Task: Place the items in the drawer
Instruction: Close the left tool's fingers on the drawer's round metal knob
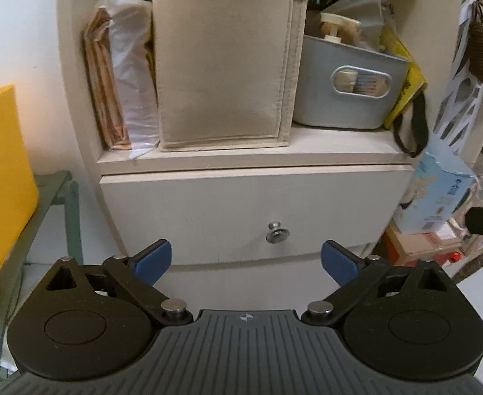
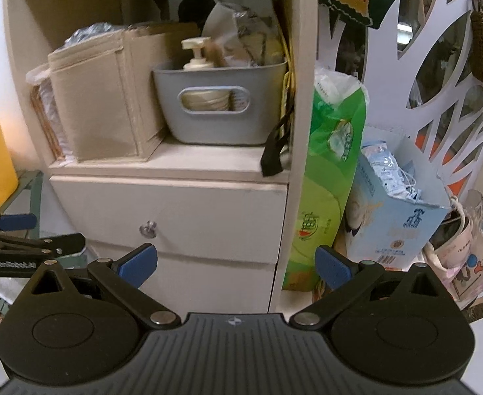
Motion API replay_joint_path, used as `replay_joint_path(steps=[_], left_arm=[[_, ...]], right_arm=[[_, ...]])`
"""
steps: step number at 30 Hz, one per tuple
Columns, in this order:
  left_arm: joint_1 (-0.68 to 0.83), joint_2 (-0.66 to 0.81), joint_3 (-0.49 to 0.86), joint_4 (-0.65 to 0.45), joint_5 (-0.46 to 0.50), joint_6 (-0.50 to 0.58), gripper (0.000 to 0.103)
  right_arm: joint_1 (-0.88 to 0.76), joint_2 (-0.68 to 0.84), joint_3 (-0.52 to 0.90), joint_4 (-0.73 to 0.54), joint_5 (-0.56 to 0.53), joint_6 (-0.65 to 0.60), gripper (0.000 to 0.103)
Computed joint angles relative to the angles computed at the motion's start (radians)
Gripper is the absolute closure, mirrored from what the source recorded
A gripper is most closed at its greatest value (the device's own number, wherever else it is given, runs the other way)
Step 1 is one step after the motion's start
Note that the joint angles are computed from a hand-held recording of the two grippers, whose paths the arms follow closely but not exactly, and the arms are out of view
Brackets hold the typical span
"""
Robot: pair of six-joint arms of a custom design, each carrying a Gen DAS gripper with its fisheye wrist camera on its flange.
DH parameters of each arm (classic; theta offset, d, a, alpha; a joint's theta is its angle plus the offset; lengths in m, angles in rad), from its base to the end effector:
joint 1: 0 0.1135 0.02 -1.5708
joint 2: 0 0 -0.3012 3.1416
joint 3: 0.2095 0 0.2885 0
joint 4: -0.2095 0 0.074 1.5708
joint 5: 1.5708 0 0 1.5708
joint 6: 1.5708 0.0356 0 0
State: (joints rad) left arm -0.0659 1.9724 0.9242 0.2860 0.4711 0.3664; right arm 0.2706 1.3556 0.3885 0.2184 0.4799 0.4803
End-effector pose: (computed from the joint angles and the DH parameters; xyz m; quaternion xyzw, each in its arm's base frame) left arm 0.4051 -0.0429 0.1032 0.2814 0.8535 -0.1549 0.4103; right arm 0.2382 0.0490 0.1376 0.1876 0.8756 -0.0604 0.4410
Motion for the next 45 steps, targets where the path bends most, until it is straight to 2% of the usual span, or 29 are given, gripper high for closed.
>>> replay_joint_path(steps=[2, 7, 11, 13, 17, 19, 23, 26, 29, 33, 45], left_arm=[[-0.026, 0.028, 0.021, 0.006, -0.034, -0.014, 0.014], [-0.077, 0.095, 0.074, 0.012, -0.087, -0.059, 0.041], [-0.107, 0.145, 0.125, -0.007, -0.099, -0.109, 0.049], [-0.122, 0.168, 0.148, -0.014, -0.108, -0.126, 0.060], [-0.151, 0.215, 0.208, -0.055, -0.129, -0.167, 0.071], [-0.163, 0.231, 0.228, -0.062, -0.139, -0.181, 0.079], [-0.182, 0.253, 0.238, -0.027, -0.165, -0.193, 0.086], [-0.186, 0.258, 0.234, -0.012, -0.173, -0.190, 0.087], [-0.192, 0.259, 0.228, -0.002, -0.188, -0.169, 0.095], [-0.195, 0.256, 0.219, -0.008, -0.200, -0.160, 0.096], [-0.190, 0.201, 0.082, 0.071, -0.217, -0.124, 0.096]], right_arm=[[-0.036, 0.001, -0.002, 0.019, -0.028, -0.028, 0.000], [-0.112, -0.002, -0.007, 0.049, -0.092, -0.089, 0.000], [-0.179, 0.005, -0.009, 0.067, -0.152, -0.138, 0.000], [-0.212, 0.007, -0.011, 0.075, -0.180, -0.158, 0.000], [-0.265, 0.015, -0.013, 0.087, -0.222, -0.192, 0.000], [-0.284, 0.019, -0.014, 0.090, -0.235, -0.207, 0.000], [-0.320, 0.023, -0.020, 0.098, -0.259, -0.233, 0.000], [-0.344, 0.028, -0.027, 0.105, -0.272, -0.243, 0.000], [-0.362, 0.025, -0.031, 0.106, -0.281, -0.253, 0.000], [-0.377, 0.023, -0.035, 0.106, -0.299, -0.259, 0.000], [-0.390, 0.058, 0.027, 0.110, -0.379, -0.288, 0.000]])
